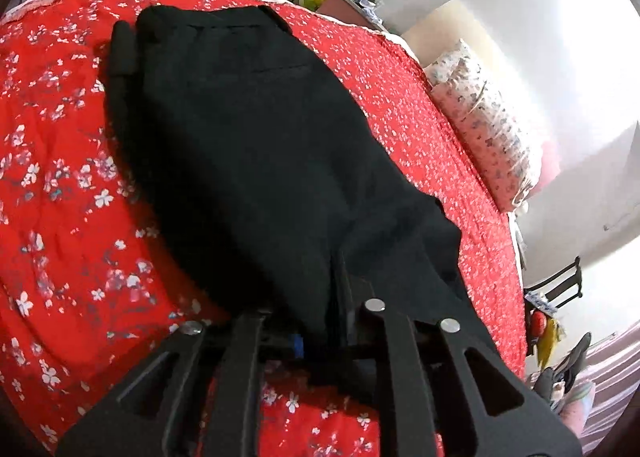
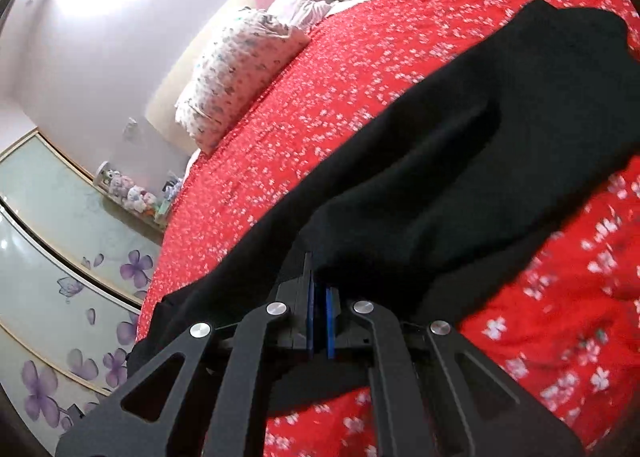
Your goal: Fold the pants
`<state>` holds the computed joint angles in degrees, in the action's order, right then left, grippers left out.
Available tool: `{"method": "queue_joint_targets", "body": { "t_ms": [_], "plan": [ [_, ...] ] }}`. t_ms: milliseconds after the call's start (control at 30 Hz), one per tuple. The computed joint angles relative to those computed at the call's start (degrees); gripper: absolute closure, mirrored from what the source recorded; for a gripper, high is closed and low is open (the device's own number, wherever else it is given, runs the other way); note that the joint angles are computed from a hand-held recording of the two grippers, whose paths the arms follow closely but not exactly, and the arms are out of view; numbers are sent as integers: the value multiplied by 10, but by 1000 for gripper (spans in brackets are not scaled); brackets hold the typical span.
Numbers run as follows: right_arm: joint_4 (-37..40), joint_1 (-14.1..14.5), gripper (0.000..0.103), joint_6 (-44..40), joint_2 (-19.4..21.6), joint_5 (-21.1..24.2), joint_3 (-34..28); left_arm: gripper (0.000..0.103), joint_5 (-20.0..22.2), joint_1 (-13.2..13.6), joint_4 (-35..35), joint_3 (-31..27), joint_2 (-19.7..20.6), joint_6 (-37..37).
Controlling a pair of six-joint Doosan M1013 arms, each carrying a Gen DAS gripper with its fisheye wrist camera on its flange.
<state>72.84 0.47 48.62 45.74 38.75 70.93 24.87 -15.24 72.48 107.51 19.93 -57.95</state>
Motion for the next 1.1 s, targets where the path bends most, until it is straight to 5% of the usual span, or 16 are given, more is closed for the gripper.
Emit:
{"method": "queue_joint_targets", "body": {
  "t_ms": [133, 200, 300, 400, 500, 767, 1100],
  "plan": [
    [-70, -6, 80, 83, 6, 45, -18, 42, 25, -6, 32, 10, -11, -23],
    [-74, -14, 77, 94, 3, 79, -16, 31, 54, -16, 43, 12, -15, -16],
    [-71, -29, 72, 69, -22, 73, 14, 15, 107, -34, 41, 9, -15, 29],
    [-60, -49, 72, 21, -50, -15, 41, 9, 128, -47, 69, 11, -12, 49],
    [-143, -68, 72, 104, -44, -66, 8, 7, 138, -54, 72, 5, -5, 95],
    [-370, -76, 72, 249, 29, 24, -145, 2, 130, -62, 78, -9, 19, 144],
    [-488, -56, 73, 254, 52, 62, -180, 2, 117, -56, 80, -7, 20, 140]
  ]
}}
